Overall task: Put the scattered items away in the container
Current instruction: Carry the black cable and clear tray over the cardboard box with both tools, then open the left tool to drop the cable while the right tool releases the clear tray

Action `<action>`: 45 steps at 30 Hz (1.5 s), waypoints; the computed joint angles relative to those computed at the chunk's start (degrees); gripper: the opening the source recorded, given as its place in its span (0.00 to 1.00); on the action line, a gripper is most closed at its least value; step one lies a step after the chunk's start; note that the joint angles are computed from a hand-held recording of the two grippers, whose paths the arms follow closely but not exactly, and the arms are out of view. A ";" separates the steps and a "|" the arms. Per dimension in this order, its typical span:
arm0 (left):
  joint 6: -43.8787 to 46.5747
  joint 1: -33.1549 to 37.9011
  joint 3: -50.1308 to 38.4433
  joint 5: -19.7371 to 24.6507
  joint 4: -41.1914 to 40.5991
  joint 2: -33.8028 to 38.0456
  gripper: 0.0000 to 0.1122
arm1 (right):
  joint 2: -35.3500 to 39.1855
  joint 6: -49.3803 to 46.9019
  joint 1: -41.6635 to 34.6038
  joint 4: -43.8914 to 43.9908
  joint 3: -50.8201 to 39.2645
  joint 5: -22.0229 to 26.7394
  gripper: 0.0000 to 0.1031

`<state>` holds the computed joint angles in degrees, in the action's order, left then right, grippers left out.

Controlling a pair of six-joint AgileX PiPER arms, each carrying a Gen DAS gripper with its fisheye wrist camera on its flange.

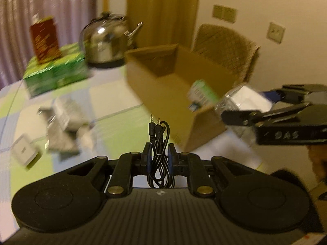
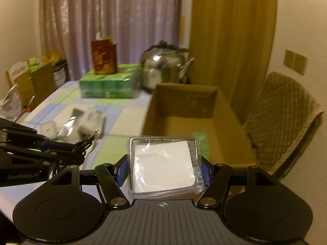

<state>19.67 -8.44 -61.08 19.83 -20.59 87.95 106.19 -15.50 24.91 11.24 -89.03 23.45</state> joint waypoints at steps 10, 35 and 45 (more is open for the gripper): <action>-3.71 -5.29 -23.85 5.86 3.86 14.68 0.10 | 12.39 -3.08 -6.79 2.96 -21.14 7.51 0.63; -8.18 -3.46 -57.97 20.19 3.40 42.66 0.11 | 34.94 1.00 -10.53 3.92 -54.05 24.07 0.63; -6.70 -2.22 -48.43 14.12 2.63 36.00 0.11 | 33.29 0.61 -10.12 4.54 -51.91 23.24 0.63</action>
<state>12.97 -10.66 -109.51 33.95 -17.96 123.95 139.49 -14.89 14.79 15.78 -140.95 46.68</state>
